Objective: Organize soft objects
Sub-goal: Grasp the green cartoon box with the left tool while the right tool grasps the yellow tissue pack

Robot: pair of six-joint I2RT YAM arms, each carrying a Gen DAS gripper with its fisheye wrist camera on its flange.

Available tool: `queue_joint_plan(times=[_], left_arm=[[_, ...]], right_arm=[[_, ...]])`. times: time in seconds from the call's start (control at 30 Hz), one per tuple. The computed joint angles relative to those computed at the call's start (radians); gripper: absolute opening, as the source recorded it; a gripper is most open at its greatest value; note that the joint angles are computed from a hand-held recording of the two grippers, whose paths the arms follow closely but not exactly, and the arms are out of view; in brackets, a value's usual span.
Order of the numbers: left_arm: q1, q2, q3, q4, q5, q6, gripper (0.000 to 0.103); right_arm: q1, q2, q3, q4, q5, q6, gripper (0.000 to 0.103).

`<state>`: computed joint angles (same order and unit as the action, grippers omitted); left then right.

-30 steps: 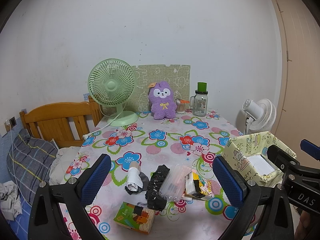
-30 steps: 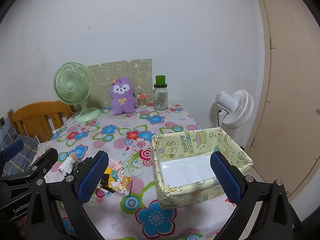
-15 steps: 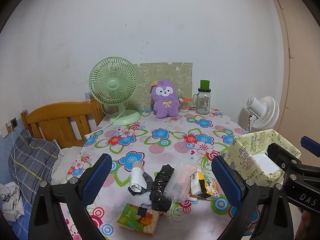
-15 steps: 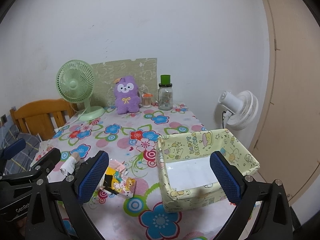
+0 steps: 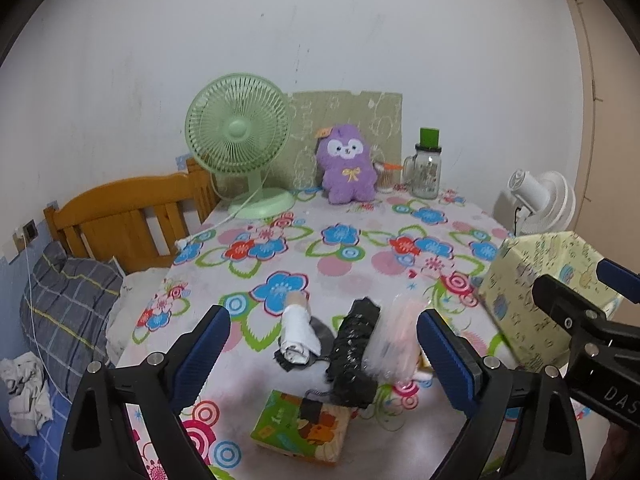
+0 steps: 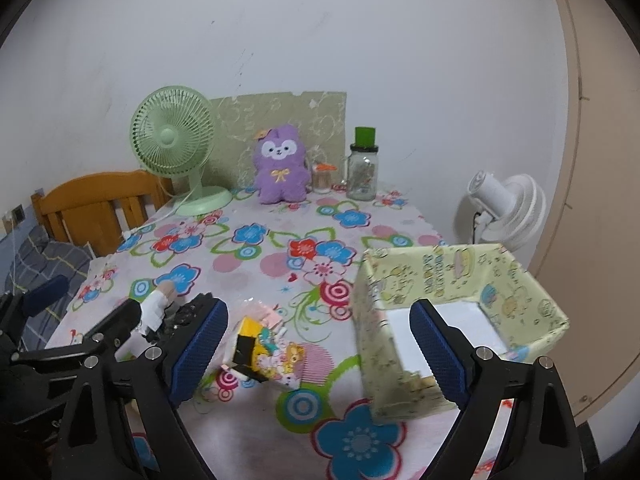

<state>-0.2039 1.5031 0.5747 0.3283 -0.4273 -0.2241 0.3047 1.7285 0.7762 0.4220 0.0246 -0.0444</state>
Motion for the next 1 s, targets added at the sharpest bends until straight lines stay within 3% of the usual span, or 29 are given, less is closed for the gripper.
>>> queue_joint_plan(times=[1.0], left_arm=[[0.141,0.279,-0.006,0.09,0.202,0.011,0.094]], right_arm=[[0.086,0.305,0.174,-0.067,0.0,0.062,0.09]])
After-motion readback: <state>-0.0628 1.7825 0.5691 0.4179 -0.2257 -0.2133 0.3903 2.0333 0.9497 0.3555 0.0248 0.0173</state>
